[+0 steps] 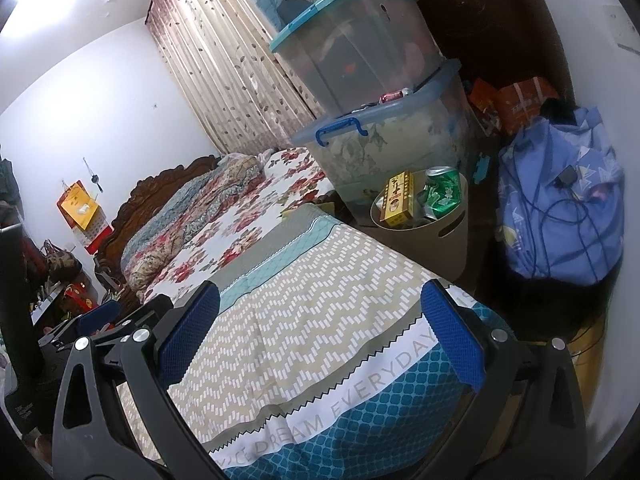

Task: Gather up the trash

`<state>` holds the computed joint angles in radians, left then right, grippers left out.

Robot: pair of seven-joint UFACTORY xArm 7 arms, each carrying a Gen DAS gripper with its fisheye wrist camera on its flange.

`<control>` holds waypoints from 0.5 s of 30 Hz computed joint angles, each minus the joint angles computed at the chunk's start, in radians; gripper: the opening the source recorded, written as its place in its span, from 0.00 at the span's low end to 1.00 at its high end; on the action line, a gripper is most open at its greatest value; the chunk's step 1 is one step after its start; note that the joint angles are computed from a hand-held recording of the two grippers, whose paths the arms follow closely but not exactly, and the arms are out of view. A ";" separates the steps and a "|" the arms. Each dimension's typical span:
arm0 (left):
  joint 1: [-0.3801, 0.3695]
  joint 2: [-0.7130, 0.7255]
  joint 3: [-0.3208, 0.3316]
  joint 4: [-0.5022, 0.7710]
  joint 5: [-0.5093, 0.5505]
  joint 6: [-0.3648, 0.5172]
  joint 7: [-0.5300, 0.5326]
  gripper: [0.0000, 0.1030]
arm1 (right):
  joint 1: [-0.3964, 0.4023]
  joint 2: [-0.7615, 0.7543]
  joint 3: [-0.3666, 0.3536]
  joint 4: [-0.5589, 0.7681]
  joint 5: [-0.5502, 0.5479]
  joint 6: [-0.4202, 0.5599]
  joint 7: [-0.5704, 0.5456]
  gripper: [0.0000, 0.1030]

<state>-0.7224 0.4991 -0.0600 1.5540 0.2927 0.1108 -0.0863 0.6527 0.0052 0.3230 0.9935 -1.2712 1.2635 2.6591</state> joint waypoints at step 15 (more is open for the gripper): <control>-0.035 -0.015 0.040 -0.016 0.045 -0.006 -0.054 0.92 | 0.004 0.005 -0.001 0.011 -0.013 -0.005 -0.008 0.97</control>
<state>-0.7576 0.4843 -0.0196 1.5375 0.3372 0.1045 -0.1401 0.6569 0.0105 0.3217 1.0040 -1.2838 1.2584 2.6509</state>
